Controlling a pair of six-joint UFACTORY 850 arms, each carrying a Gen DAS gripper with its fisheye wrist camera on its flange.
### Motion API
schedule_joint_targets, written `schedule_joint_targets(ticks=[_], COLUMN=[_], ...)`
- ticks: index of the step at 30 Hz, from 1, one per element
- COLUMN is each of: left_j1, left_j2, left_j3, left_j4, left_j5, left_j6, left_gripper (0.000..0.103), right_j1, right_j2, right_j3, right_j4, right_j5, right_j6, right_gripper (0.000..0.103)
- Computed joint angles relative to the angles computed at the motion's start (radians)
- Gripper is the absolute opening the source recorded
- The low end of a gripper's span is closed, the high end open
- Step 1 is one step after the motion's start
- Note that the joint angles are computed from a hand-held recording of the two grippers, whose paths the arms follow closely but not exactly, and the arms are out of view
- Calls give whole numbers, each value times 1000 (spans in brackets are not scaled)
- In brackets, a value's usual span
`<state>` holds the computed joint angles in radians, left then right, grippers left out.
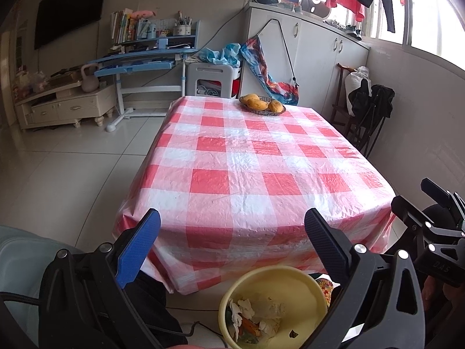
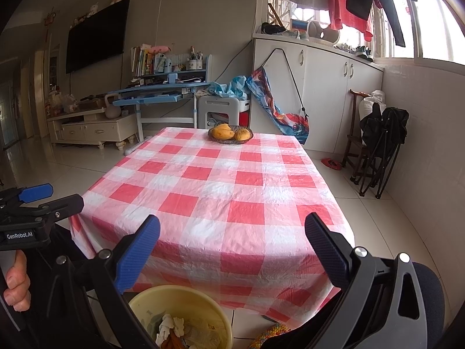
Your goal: Collect trash
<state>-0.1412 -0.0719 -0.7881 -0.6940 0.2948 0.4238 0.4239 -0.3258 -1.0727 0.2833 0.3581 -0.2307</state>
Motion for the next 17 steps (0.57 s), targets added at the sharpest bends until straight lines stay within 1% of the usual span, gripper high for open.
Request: schedule_joint_targets(ticks=[1,3,7,9,11,13,17], left_j1=[-8,-28,-60,-70,-66,-57,-43], left_j2=[6,7,-11,-24,-40,-42,-39], left_j3=[12,16,1,-15,-41,-45,-42], left_j4=[-7,-109,-228,-310,-418,-418,-375], left_j5=[36,84,104,97,49,16,-4], left_j6=[9,129,307,409,528,526,457], left_gripper=[96,96,96,96,96,96,96], right_j1=[-1,0,0,0,0,0,-1], right_j2=[0,0,-1,-1,0,-1,-3], right_j3=[0,0,0,0,1,0,-1], right_j4=[-1,1,4,5,4,5,5], right_j5=[-2,-3,-4,-4,-5,-5,-8], right_j6=[0,-5,-8,-9,-10,-11,-13], right_gripper=[95,95,95,95,95,95,95])
